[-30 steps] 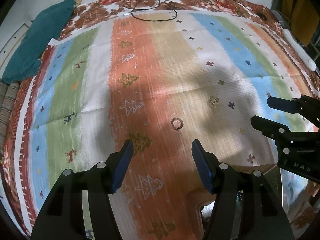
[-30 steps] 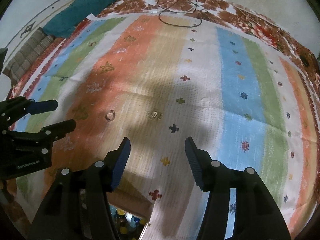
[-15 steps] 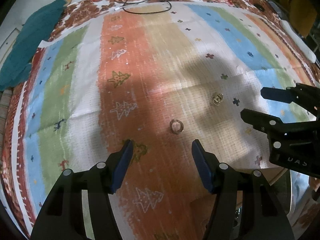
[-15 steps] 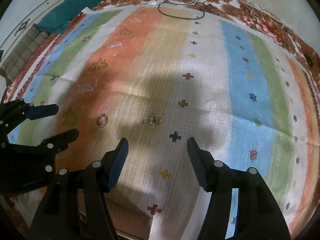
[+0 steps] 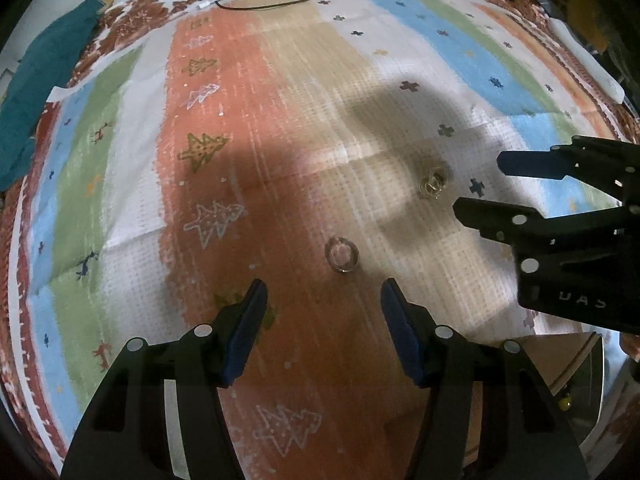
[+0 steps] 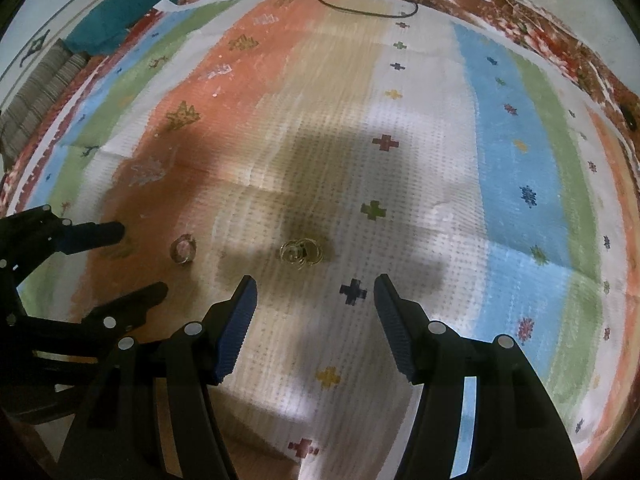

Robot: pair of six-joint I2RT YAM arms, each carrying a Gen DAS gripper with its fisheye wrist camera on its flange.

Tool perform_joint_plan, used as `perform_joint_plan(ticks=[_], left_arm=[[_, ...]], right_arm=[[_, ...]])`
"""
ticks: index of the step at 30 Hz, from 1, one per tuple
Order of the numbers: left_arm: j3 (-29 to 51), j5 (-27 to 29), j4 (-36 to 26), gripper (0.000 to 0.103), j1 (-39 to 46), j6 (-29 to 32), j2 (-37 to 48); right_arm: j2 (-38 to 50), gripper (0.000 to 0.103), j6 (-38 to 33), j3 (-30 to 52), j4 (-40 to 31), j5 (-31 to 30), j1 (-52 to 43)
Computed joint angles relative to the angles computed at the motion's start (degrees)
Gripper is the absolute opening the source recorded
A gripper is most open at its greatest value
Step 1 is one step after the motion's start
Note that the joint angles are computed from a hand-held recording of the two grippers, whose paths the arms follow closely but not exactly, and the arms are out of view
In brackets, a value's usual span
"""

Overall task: Organize jewelry
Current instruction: 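Withdraw both tools from the tin toward the two small rings, then grasp the silver ring with the left tool while the right grasps the gold ring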

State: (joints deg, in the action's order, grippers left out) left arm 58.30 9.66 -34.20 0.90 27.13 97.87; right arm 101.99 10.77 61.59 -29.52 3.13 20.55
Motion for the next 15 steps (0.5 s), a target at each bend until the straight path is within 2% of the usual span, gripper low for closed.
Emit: perform_joint_plan(ticks=[5, 8, 15], left_arm=[[0.69, -0.21, 1.18, 0.058, -0.5, 0.63, 2.54], [1.23, 0.35, 1.4, 0.053, -0.48, 0.91, 3.72], [2.08, 2.17, 2.58, 0.052, -0.37, 1.53, 5.34]], right_arm=[[2.59, 0.057, -1.43, 1.71, 0.01, -0.41, -0.63], [3.9, 0.056, -1.93, 2.64, -0.06, -0.7, -0.95], [6.84, 0.054, -3.23, 4.66, 0.07, -1.02, -1.14]])
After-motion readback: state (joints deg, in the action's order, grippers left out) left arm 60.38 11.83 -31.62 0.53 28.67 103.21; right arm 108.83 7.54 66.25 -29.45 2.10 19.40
